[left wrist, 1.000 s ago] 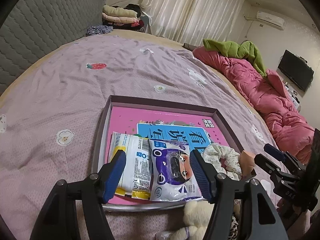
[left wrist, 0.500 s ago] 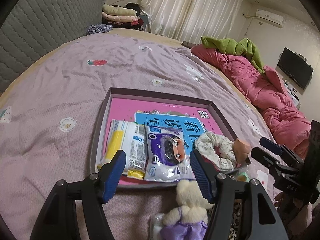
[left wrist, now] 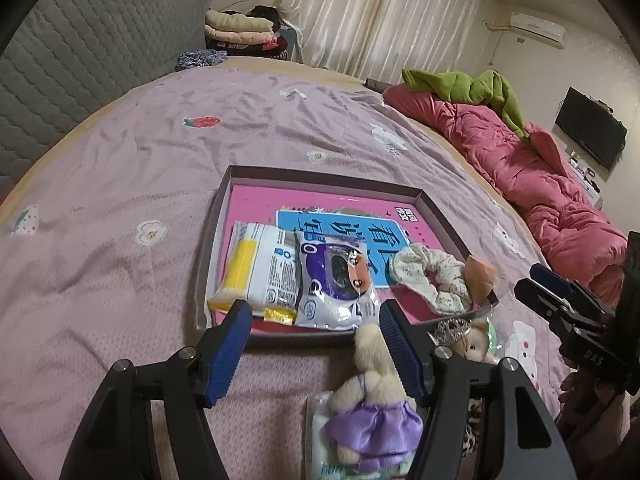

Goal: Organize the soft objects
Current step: 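Lower the left tool toward the teddy bear while the right tool approaches the mint-green sponge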

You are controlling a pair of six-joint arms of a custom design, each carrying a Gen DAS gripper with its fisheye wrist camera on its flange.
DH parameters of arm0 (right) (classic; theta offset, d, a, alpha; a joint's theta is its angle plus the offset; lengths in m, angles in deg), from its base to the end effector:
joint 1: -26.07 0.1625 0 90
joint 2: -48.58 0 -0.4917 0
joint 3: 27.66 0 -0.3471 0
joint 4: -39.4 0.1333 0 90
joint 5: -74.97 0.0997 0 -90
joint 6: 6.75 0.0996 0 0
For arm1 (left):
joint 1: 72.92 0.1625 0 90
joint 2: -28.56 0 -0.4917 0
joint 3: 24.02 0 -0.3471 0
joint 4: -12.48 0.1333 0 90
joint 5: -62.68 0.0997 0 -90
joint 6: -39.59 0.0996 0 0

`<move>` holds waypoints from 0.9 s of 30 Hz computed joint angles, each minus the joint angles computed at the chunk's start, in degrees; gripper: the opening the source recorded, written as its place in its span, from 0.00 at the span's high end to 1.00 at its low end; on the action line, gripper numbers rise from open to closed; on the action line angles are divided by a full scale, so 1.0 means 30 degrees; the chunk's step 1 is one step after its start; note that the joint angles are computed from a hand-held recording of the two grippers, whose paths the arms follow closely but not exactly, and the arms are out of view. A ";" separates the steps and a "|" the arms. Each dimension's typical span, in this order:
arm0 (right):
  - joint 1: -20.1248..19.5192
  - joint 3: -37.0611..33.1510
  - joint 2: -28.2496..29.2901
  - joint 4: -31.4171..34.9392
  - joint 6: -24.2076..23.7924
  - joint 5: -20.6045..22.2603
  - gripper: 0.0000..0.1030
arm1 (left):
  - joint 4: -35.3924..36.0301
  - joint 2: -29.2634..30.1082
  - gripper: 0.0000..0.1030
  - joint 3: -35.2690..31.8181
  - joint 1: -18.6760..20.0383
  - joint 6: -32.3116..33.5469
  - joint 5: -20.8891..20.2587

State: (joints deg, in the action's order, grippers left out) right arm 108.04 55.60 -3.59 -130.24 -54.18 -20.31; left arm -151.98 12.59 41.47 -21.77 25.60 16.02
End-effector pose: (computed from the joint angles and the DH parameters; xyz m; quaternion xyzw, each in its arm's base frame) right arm 0.0197 -0.7492 0.3807 0.2891 -0.8637 0.3440 0.2283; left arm -0.3567 -0.7643 0.0101 0.1175 0.9033 -0.3401 0.2336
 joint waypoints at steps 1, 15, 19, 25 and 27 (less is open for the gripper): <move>0.0020 0.0157 -0.0070 -0.0099 -0.0049 -0.0023 0.26 | 0.0043 -0.0080 0.36 0.0167 -0.0041 -0.0103 0.0009; 0.0046 0.1717 -0.0925 -0.0864 0.0103 -0.0223 0.26 | 0.0046 -0.0727 0.36 0.1863 -0.0440 -0.0779 -0.0120; 0.0060 0.2010 -0.1113 -0.0956 0.0285 -0.0351 0.26 | 0.0079 -0.0776 0.36 0.2116 -0.0560 -0.0875 -0.0204; -0.0025 0.2262 -0.1401 -0.0617 0.0695 -0.0517 0.26 | 0.0275 -0.0735 0.36 0.2232 -0.0673 -0.0880 -0.0411; -0.0047 0.2317 -0.1483 -0.0531 0.0844 -0.0647 0.26 | 0.0379 -0.0733 0.36 0.2247 -0.0687 -0.0905 -0.0463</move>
State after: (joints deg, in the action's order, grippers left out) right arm 107.90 62.56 -8.04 -131.84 -51.65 -22.25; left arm -150.85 10.40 48.21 -23.84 22.88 14.63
